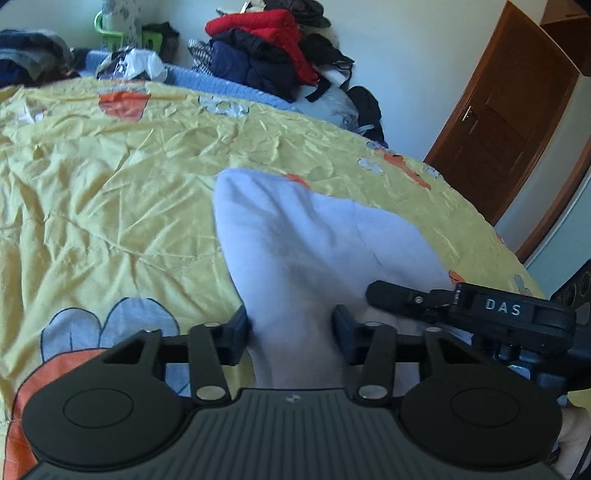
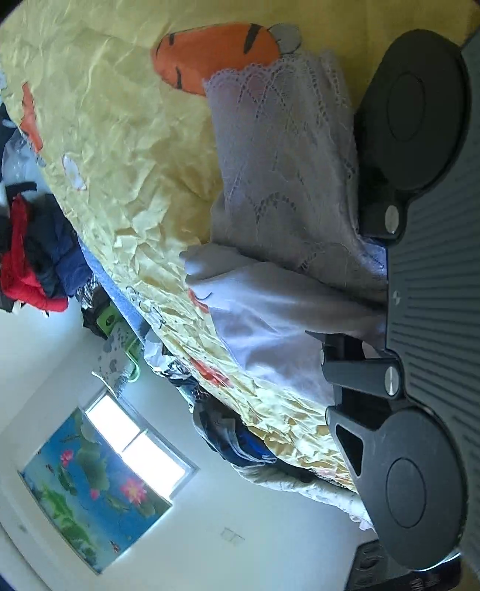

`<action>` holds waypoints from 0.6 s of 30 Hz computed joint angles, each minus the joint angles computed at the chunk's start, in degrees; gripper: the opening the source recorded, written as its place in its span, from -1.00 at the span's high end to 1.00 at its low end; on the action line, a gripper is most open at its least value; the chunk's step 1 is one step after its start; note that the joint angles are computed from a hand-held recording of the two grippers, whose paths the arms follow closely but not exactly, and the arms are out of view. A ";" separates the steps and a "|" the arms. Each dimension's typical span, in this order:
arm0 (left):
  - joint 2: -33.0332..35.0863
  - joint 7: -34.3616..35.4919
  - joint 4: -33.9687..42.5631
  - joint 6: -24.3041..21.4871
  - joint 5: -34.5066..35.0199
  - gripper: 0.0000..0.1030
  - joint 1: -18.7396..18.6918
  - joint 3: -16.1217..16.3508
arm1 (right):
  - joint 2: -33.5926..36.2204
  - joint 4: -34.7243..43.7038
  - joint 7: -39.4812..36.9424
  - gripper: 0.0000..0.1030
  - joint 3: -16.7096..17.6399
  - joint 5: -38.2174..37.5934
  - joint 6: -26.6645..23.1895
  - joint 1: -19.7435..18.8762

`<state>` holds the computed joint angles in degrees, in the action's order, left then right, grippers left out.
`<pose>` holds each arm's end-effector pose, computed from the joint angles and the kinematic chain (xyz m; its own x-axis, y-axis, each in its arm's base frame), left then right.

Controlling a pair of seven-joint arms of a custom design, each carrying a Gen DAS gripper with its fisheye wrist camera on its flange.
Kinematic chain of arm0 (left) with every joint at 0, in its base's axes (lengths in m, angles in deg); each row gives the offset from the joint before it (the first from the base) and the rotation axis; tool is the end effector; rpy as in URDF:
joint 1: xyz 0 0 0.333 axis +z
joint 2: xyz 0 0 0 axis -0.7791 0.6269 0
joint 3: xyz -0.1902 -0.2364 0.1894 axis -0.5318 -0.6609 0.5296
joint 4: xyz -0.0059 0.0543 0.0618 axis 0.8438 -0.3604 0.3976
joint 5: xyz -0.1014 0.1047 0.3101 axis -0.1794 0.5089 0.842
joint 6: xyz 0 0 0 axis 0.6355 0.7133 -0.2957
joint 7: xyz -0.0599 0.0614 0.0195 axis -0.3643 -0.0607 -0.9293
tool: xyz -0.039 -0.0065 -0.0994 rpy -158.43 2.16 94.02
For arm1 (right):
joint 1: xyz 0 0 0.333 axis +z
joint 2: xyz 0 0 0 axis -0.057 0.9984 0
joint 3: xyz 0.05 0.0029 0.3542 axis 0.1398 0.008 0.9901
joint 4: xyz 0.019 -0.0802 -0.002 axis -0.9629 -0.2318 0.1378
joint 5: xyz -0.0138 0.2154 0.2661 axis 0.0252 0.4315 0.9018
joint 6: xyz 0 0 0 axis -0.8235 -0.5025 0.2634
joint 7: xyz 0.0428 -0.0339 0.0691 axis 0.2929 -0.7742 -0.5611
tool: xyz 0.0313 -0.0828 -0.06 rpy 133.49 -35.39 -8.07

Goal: Fold small clothes

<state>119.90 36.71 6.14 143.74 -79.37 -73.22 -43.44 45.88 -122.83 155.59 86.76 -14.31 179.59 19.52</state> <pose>0.6801 -0.4035 0.2743 -0.3724 -0.8562 0.3580 -0.6934 0.0002 -0.7206 0.6321 0.3168 0.2564 0.0016 -0.7581 -0.6522 -0.6138 0.5141 -0.5991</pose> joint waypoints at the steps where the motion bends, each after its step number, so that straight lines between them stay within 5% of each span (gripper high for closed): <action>1: -0.22 0.25 -0.61 0.87 0.24 0.44 0.28 -0.49 | -0.24 0.04 -0.29 0.43 -0.79 1.31 -0.22 1.04; 6: -4.14 -0.54 -5.78 5.92 -0.11 0.58 -3.02 5.74 | -0.91 1.31 -2.23 0.47 -1.83 2.60 0.51 3.17; 11: -9.05 -0.90 -12.44 11.20 -1.42 0.58 -2.19 7.41 | -0.25 6.08 -3.72 0.47 -0.75 0.40 0.07 3.29; 14: -11.58 -0.13 -14.53 10.88 -3.45 0.54 -4.13 11.42 | 1.48 11.02 -4.77 0.46 -1.17 0.47 -2.05 4.45; 16: -11.64 -0.35 -13.26 6.30 -5.99 0.30 -7.11 16.32 | 3.18 15.23 -5.41 0.42 -2.74 2.79 -6.09 6.06; 18: -10.01 -3.64 -10.89 0.90 -8.75 -0.27 -11.90 23.94 | 4.78 19.35 -6.20 0.23 -8.93 9.59 -12.90 10.66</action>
<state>109.89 33.07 -4.75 144.63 -88.12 -85.12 -19.49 50.66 -103.48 149.39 77.82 -4.72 166.69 30.18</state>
